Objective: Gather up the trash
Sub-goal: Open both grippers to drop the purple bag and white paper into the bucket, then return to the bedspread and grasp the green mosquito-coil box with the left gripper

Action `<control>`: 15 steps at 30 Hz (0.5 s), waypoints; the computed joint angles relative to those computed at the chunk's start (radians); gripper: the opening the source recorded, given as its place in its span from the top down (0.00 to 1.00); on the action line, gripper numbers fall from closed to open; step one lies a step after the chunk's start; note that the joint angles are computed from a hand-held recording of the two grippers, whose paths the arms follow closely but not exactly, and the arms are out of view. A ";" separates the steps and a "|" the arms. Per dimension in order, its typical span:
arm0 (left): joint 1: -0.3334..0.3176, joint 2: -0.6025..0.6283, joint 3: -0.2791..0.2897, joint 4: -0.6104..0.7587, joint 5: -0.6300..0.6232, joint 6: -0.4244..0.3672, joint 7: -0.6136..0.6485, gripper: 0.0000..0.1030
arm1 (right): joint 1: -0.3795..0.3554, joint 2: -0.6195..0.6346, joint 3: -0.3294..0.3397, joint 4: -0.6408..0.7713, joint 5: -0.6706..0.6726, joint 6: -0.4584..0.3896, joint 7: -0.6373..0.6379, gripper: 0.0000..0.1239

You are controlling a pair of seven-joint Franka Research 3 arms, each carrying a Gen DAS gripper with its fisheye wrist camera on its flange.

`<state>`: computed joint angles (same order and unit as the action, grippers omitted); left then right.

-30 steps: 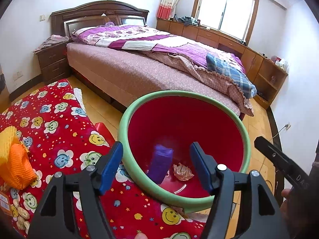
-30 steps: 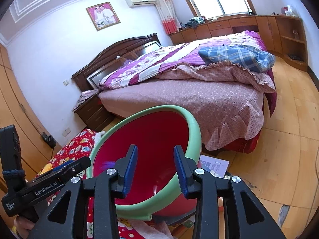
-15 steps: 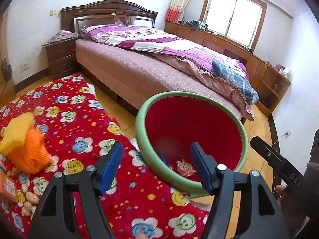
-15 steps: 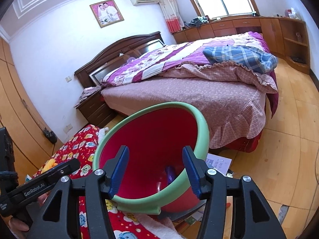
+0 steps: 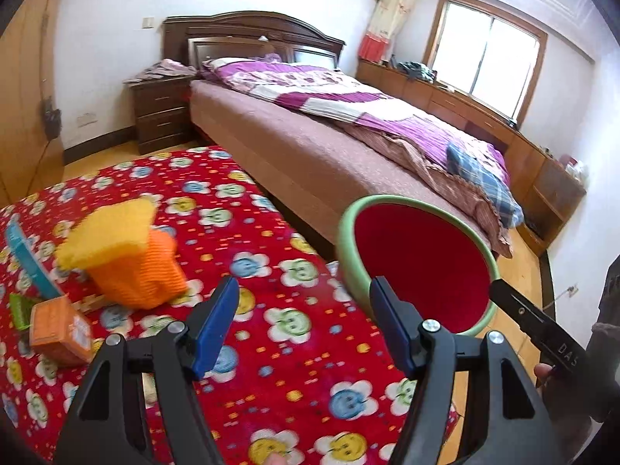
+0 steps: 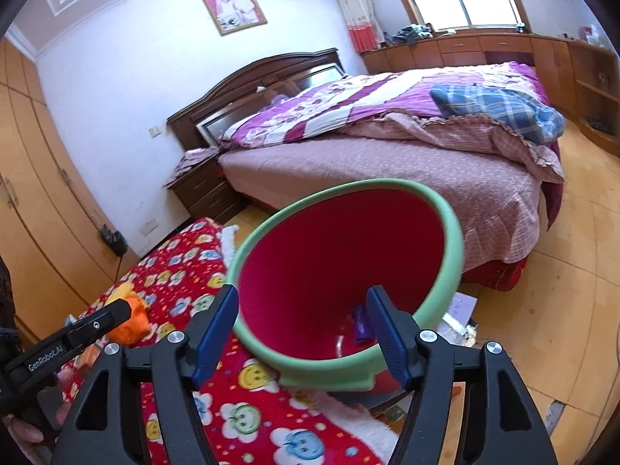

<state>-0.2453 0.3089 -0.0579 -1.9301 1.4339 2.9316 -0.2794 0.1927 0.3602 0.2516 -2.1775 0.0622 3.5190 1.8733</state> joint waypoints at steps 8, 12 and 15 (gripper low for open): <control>0.041 -0.116 -0.013 -0.128 0.106 -0.045 -0.141 0.33 | 0.003 -0.004 0.034 0.007 -0.026 -0.025 0.003 0.43; 0.075 -0.171 -0.035 -0.188 0.149 -0.070 -0.202 0.33 | -0.004 -0.003 0.056 0.010 -0.042 -0.032 0.010 0.43; 0.099 -0.213 -0.050 -0.236 0.163 -0.092 -0.230 0.32 | -0.022 0.004 0.085 0.014 -0.067 -0.034 0.026 0.43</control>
